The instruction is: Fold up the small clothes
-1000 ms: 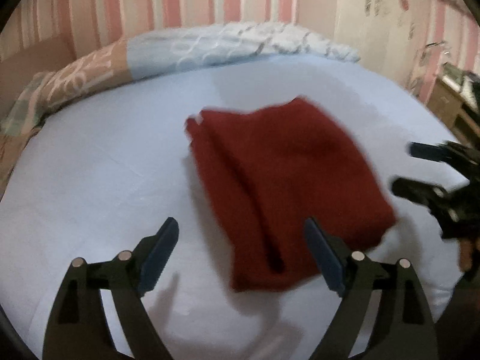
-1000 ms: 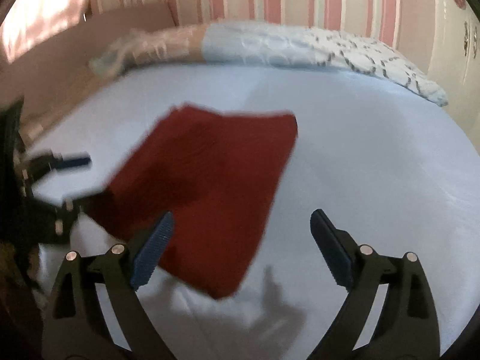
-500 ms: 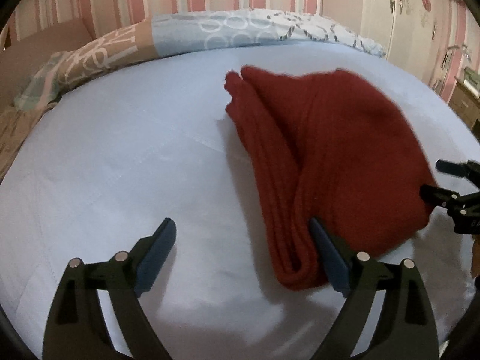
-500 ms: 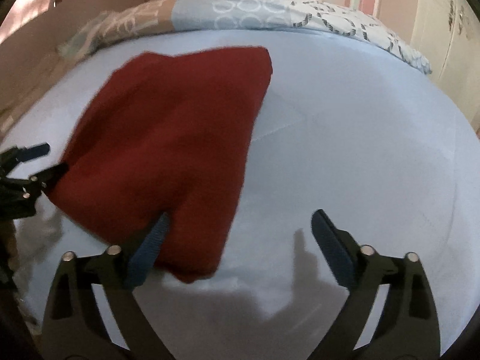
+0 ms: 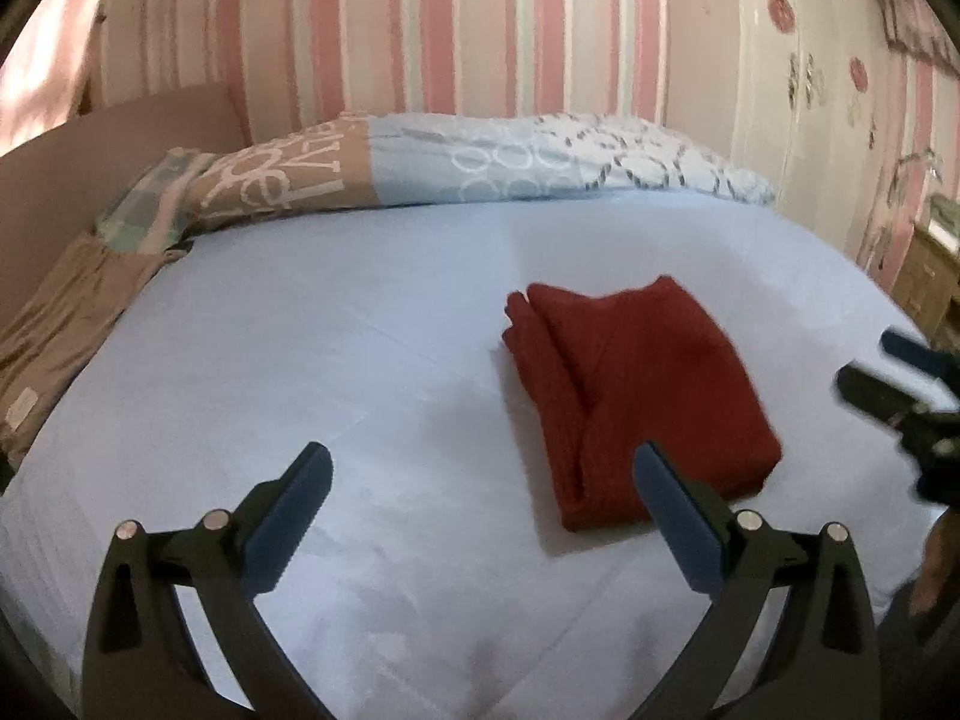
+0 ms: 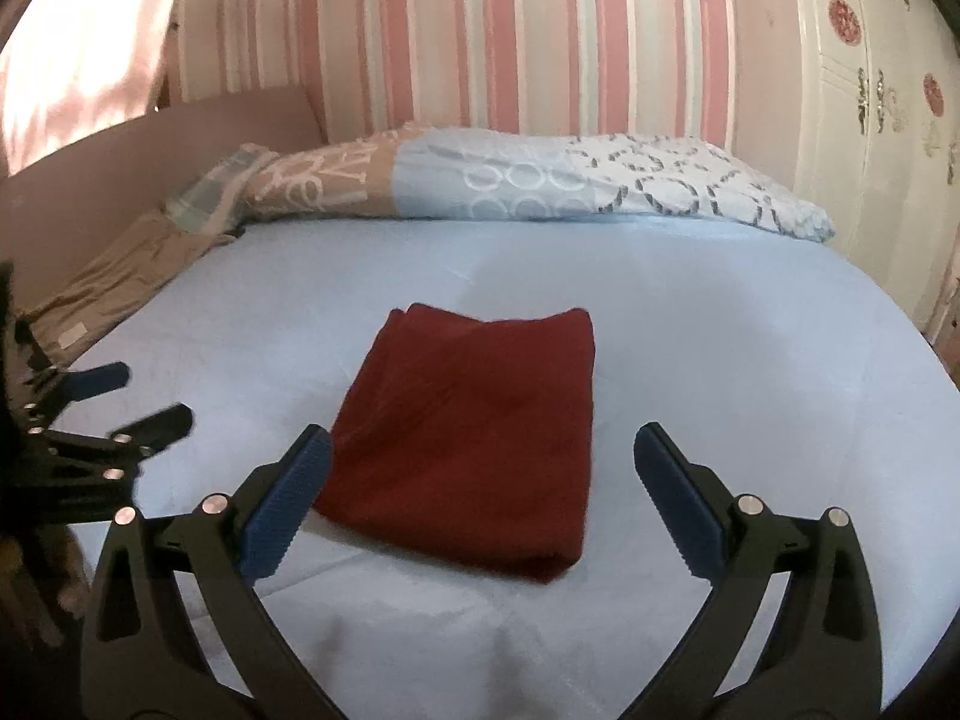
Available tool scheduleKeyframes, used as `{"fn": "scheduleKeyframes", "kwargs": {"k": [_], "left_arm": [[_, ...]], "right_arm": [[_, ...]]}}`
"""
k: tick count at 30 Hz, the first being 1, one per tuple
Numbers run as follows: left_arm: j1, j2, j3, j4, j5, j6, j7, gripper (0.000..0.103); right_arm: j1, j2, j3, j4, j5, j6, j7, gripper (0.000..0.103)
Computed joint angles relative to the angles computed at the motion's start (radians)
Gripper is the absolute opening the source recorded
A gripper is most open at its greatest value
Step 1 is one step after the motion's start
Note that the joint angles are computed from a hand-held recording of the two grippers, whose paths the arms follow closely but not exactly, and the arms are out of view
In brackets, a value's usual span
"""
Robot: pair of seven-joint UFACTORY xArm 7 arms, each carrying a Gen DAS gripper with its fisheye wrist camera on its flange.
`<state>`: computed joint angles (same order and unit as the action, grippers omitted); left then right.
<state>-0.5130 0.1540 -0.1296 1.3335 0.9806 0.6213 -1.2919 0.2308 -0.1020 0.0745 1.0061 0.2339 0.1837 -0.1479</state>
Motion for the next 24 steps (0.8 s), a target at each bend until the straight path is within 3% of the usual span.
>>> {"fn": "scheduleKeyframes", "kwargs": {"k": [6, 9, 13, 18, 24], "left_arm": [[-0.007, -0.091, -0.041, -0.039, 0.008, 0.16, -0.061, 0.101], [-0.003, -0.094, -0.065, -0.025, 0.0, 0.214, -0.034, 0.101], [-0.025, -0.089, -0.089, -0.001, -0.002, 0.31, -0.02, 0.101], [-0.032, -0.108, -0.1, -0.005, -0.038, 0.326, -0.035, 0.101], [-0.046, -0.114, -0.117, 0.013, 0.01, 0.378, -0.043, 0.101]], "right_arm": [[-0.105, -0.064, 0.104, -0.032, -0.339, 0.018, 0.411, 0.1], [-0.164, -0.105, 0.155, -0.049, -0.502, 0.034, 0.603, 0.1], [-0.155, -0.148, 0.144, -0.077, -0.548, 0.039, 0.662, 0.1], [-0.12, -0.196, 0.108, -0.114, -0.495, 0.056, 0.636, 0.1], [-0.162, -0.215, 0.146, -0.101, -0.53, 0.084, 0.669, 0.1]]}}
